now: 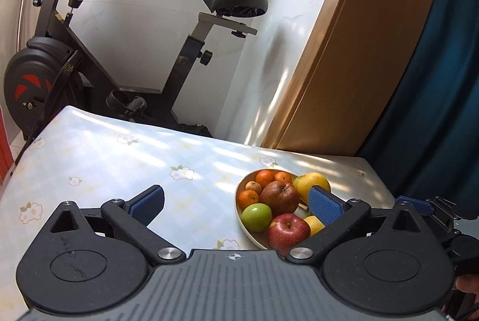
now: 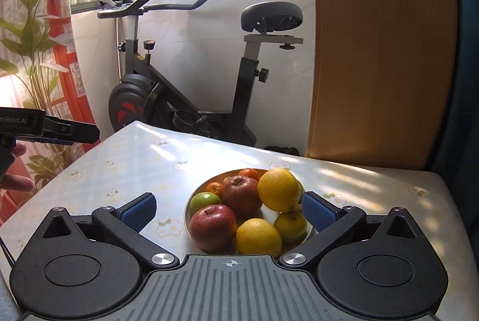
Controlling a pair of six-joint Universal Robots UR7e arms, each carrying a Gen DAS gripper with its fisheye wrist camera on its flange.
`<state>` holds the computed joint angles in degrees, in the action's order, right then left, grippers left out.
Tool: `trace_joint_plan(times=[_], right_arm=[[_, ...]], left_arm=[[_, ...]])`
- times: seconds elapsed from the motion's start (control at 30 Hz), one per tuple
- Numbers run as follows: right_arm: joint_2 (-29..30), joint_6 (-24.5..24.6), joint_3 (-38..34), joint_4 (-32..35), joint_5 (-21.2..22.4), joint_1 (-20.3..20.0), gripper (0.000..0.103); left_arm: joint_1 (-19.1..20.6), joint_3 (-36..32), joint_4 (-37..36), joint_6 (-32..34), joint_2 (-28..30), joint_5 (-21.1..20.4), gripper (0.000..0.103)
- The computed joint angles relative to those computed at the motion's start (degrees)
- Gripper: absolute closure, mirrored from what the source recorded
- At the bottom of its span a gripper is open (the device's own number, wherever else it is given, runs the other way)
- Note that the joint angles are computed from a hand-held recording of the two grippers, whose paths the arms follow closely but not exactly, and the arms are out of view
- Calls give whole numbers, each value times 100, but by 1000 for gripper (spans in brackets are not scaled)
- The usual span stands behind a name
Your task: Organize fruits
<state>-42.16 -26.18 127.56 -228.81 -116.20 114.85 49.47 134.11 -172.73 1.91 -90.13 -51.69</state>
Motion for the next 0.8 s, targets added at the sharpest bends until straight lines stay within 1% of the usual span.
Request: trace_joint_plan(times=[0.03,0.13,0.3,0.37,0.43,0.53,0.67,0.73,0.8], right_arm=[[-47,108,55,-54,48,7,0],[-140,359,154,-176,72,80,0],[-190,592,206,-356,-323,415,0],[-224,742,218,-373,-496,546,0],[-230,879,273,-570,-618,688,0],[-294,964,316,-555,-776,850,0],[-355,984,322,-482,-1021,1033,0],[-377,1013,321,-441,-1103,1102,0],[-393,997,312,-408,-1163,1153,0]], left_arm=[[-148,92,-98,98,-80,227,0],[-437,299,-396,285,-246,502,0],[-944,546,-506,279,-496,933,0],[-1152,623,-438,204,-631,1090,0],[-1304,662,-269,46,-780,1174,0],[-1596,731,2,-125,-995,1448,0],[-2032,916,-151,74,-1078,1941,0],[-2176,988,-175,53,-1139,2058,0],[-2273,1017,-28,-95,-1231,2122,0]])
